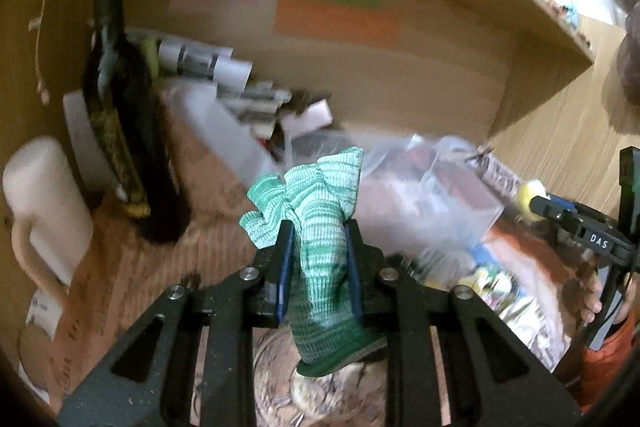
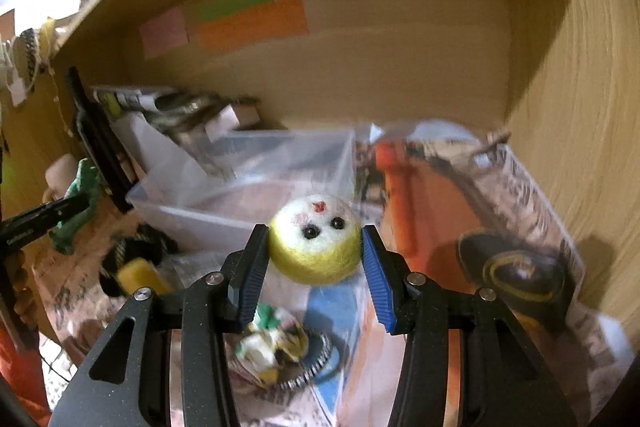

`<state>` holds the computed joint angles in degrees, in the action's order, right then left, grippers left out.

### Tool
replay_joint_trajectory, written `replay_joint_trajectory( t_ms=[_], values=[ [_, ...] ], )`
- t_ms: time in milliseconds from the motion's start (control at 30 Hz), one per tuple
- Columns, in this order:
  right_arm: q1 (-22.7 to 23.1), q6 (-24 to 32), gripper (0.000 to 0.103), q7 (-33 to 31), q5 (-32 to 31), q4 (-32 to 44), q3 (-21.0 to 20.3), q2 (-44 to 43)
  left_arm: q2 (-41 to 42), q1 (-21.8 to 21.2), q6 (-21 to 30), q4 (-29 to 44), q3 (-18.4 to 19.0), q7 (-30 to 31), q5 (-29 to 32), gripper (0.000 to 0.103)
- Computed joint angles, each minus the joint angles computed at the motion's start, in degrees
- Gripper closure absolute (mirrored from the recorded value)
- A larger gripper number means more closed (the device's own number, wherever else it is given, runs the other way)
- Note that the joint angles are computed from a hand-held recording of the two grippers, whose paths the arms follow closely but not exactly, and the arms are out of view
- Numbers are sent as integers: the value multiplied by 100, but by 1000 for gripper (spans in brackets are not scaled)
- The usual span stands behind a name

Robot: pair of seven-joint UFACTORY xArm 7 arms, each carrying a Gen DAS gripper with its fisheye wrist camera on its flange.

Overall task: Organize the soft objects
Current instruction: 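Carry the sock with the left gripper while the right gripper carries the ball into the clear box, releasing both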

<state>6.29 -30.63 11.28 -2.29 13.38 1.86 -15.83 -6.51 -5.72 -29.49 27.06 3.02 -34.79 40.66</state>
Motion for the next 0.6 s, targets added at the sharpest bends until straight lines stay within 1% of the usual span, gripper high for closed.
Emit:
replay_joint_trajectory(
  t_ms=[67,200,267,333,400,500,600],
  values=[
    [-17,-52,60,-69,61,82,80,-9,48,-34,-12,188,33,-183,187,79],
    [41,-140,60,-90,-6,291,72,72,210,-42,28,602,-8,-511,563,79],
    [42,-133,60,-154,32,416,131,132,298,-37,98,798,-94,-591,627,79],
    [7,-144,60,-324,228,536,287,226,381,-39,176,955,-202,-560,569,79],
    [19,-116,60,-448,328,722,351,402,509,-46,276,1154,-298,-570,546,79],
    [80,9,60,-508,362,960,340,624,817,36,496,1694,-429,-1253,1234,79],
    [113,230,60,-623,433,1229,355,879,1117,277,726,2210,-700,-2054,2090,79]
  ],
)
